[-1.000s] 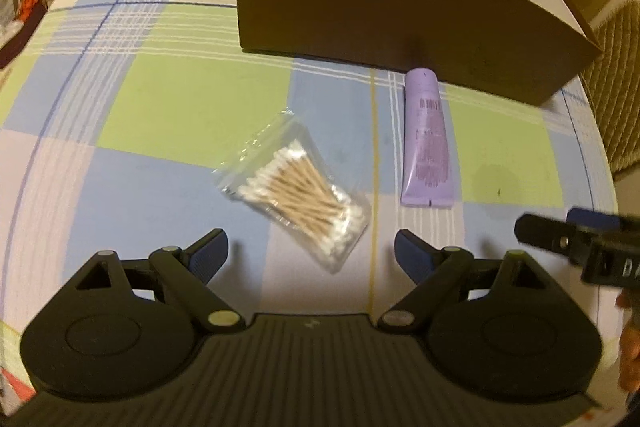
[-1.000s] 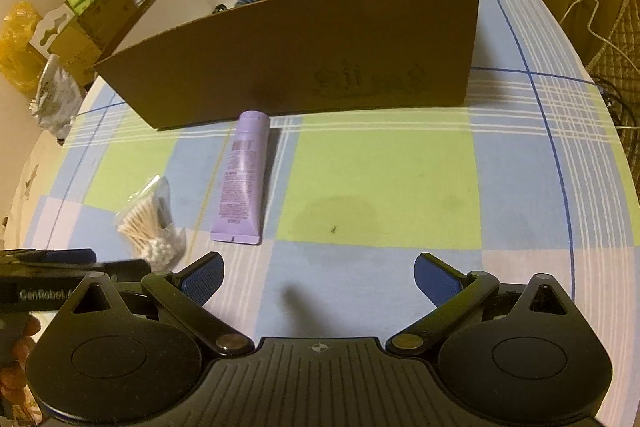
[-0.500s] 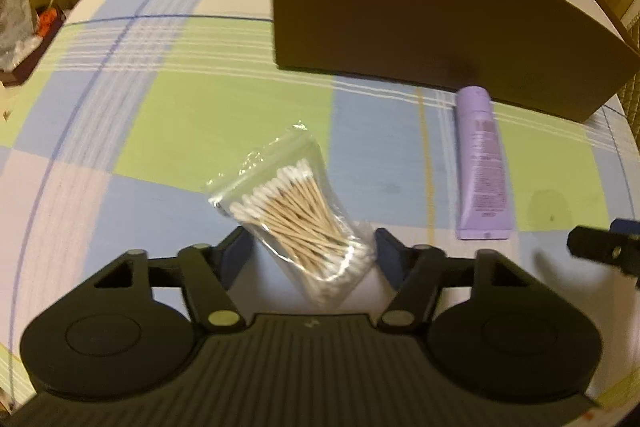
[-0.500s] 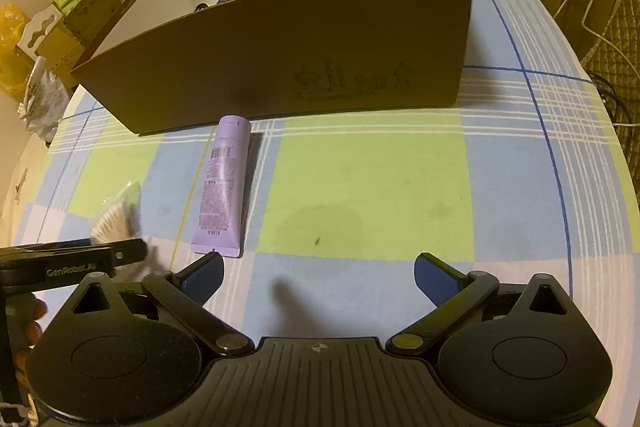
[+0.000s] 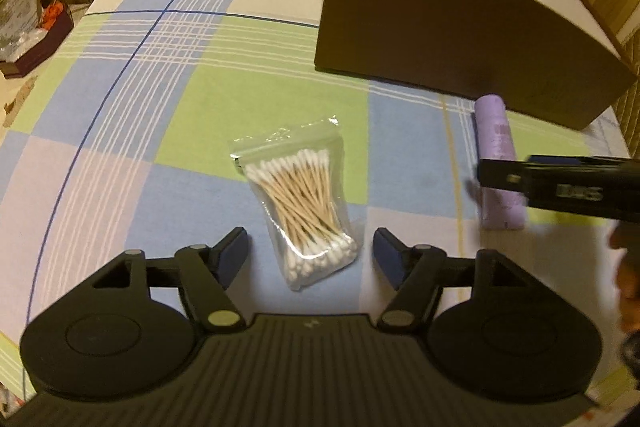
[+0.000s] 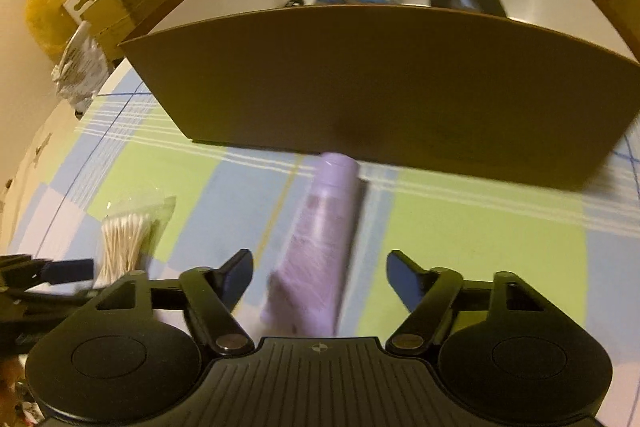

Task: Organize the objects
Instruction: 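Grasp the cotton swab bag with the left gripper while the right gripper grasps the lilac lotion tube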

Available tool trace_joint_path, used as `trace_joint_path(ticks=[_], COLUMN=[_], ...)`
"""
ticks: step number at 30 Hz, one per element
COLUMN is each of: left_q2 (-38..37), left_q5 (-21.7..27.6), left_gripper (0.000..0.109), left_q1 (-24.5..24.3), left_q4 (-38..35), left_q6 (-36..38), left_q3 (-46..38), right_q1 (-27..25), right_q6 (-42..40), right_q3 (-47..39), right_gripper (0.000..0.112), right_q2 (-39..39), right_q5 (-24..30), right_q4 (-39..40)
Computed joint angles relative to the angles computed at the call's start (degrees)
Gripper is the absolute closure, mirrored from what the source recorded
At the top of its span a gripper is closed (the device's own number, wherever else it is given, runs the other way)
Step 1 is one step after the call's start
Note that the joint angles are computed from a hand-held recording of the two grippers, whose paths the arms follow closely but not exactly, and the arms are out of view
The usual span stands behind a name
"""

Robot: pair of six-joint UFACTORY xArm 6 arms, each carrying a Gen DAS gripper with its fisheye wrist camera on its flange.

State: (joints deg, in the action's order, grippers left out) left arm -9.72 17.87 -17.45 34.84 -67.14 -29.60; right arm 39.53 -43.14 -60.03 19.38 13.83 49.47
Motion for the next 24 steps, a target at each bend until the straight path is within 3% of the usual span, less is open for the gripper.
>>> trace_joint_path(ticks=[7,9,19,24], left_q2=[0.2,0.6,3.7,5.1], left_q5=[-0.5,-0.7,-2.3,-3.2], left_gripper=[0.042,0.042,0.049,0.068], left_q1=[0.6,0.9,1.9,1.7], left_q4=[1.5,2.4,6.9,8.6], left_q6=[-2.3,-2.6,-3.7,-4.6], left_q3=[-0.1,-0.5,-3.0,-3.5], right_q1=[2.7,3.1,1.9,0.7], right_q6=[-3.6,-6.2,-18.1,-18.0], right_q3=[-2.1,-1.7,2.2,6.1], right_gripper=[0.063,0.079,0.08,0.08], right_q2=[3.6,3.8,0.4,-2.7], right_q5=[-5.1,-6.4,-4.6,-5.4], right_q4=[0.5,1.2,7.6,8.0])
